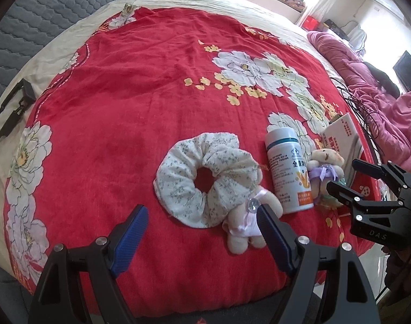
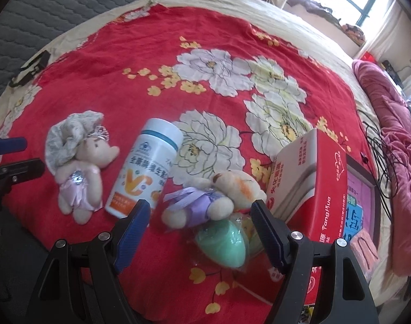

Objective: Organize soft objects
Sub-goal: 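Move both open grippers toward the scrunchie and the purple-bowed plush bear, then grasp white scrunchie with left gripper while right gripper grasps purple-bowed plush bear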

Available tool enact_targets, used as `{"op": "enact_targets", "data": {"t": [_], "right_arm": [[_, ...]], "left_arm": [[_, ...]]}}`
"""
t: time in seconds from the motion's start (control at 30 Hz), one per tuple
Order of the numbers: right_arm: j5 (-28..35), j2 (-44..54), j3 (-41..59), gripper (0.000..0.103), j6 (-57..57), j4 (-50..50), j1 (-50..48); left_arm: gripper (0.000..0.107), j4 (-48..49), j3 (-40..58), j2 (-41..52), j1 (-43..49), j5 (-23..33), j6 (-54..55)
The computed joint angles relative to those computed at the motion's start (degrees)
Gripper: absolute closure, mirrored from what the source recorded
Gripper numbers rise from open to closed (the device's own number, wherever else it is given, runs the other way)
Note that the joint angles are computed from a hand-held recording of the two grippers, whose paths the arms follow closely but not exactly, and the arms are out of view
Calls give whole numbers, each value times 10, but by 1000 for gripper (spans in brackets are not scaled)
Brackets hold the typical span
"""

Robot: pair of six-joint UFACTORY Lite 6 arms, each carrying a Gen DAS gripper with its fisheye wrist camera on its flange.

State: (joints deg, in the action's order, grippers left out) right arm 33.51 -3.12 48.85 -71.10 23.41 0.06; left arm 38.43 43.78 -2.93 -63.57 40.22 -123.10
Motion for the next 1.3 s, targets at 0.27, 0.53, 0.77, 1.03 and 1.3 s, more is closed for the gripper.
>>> {"op": "enact_targets", "data": {"t": [0.27, 0.53, 0.77, 1.03, 1.3], "right_arm": [[7, 35, 28, 25, 36, -22, 2], [-51, 112, 52, 24, 227, -169, 63], [-81, 160, 91, 35, 246, -169, 66], [-122, 178, 96, 44, 241, -194, 84], [-38, 157, 115, 48, 84, -16, 22]], "left_arm": [[25, 7, -6, 20, 29, -41, 4], [25, 22, -17, 18, 59, -59, 4], [25, 20, -21, 29, 77, -79, 13], [25, 29, -25, 46, 102, -101, 15], [25, 75, -50, 47, 147, -155, -25]]}}
